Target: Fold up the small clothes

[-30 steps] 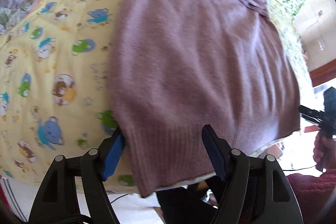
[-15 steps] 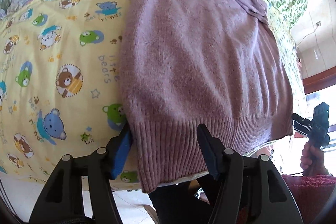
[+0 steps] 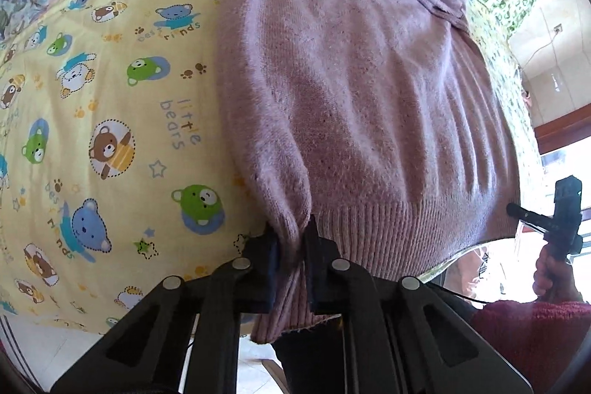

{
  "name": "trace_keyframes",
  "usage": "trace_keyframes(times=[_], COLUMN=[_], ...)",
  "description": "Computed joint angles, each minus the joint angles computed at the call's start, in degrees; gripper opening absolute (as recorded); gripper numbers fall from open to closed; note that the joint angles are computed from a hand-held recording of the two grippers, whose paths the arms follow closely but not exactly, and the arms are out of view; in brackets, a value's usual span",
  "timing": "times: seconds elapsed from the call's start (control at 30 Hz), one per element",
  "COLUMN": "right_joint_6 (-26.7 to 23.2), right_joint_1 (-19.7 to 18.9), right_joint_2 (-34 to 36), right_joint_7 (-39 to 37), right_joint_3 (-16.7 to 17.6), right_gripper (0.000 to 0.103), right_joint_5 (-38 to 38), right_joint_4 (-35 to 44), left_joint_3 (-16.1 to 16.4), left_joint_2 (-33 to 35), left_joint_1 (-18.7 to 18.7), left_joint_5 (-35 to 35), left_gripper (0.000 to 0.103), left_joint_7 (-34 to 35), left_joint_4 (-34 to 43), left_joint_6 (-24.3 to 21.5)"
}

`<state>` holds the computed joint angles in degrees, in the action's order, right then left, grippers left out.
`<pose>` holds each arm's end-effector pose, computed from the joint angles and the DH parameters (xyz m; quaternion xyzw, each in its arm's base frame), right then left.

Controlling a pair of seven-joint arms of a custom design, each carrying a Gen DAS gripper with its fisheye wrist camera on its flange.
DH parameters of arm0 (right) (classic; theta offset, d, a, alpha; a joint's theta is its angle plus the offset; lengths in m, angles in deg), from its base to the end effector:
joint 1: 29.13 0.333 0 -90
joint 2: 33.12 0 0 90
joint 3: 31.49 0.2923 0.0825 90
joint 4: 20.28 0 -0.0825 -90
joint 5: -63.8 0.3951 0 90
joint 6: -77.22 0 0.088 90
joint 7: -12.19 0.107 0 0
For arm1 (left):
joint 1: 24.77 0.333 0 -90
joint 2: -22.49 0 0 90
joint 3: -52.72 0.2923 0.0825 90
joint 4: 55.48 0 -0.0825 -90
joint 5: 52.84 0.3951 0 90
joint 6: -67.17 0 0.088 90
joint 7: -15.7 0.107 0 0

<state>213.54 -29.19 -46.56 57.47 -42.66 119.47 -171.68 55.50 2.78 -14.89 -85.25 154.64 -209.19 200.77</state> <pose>0.4204 -0.0706 0.2904 -0.6121 0.7152 0.1207 0.3151 0.4020 0.0796 0.3152 0.6043 -0.7688 0.2015 0.0566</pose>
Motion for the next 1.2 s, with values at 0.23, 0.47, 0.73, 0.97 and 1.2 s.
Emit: trace_keyframes(times=[0.23, 0.47, 0.73, 0.97, 1.2], right_joint_6=[-9.83, -20.58, -19.57, -11.89, -4.00], right_joint_1=[-2.31, -5.06, -5.74, -7.98, -8.84], right_joint_2=[1.14, 3.41, 12.58, 28.83, 45.80], right_joint_7=[-3.99, -9.89, -12.49, -9.75, 2.17], right_joint_3=[-3.11, -2.54, 0.98, 6.20, 9.99], right_gripper=[0.007, 0.007, 0.007, 0.007, 0.007], right_joint_5=[9.38, 21.24, 30.73, 34.49, 26.20], right_joint_4=[2.08, 8.63, 22.88, 44.29, 66.23], left_joint_3=[2.69, 4.76, 2.76, -2.98, -8.55], left_joint_2=[-1.50, -2.28, 6.08, 23.08, 41.61], left_joint_1=[0.77, 1.15, -0.69, -2.21, -2.24], left_joint_5=[-4.44, -14.08, -25.05, -29.63, -21.15], left_gripper=[0.007, 0.007, 0.007, 0.007, 0.004], left_joint_7=[2.26, 5.37, 6.10, 2.54, -9.12], left_joint_4=[0.84, 5.73, 18.93, 39.20, 61.05], left_joint_6=[-4.73, -10.72, -10.21, -3.02, 1.44])
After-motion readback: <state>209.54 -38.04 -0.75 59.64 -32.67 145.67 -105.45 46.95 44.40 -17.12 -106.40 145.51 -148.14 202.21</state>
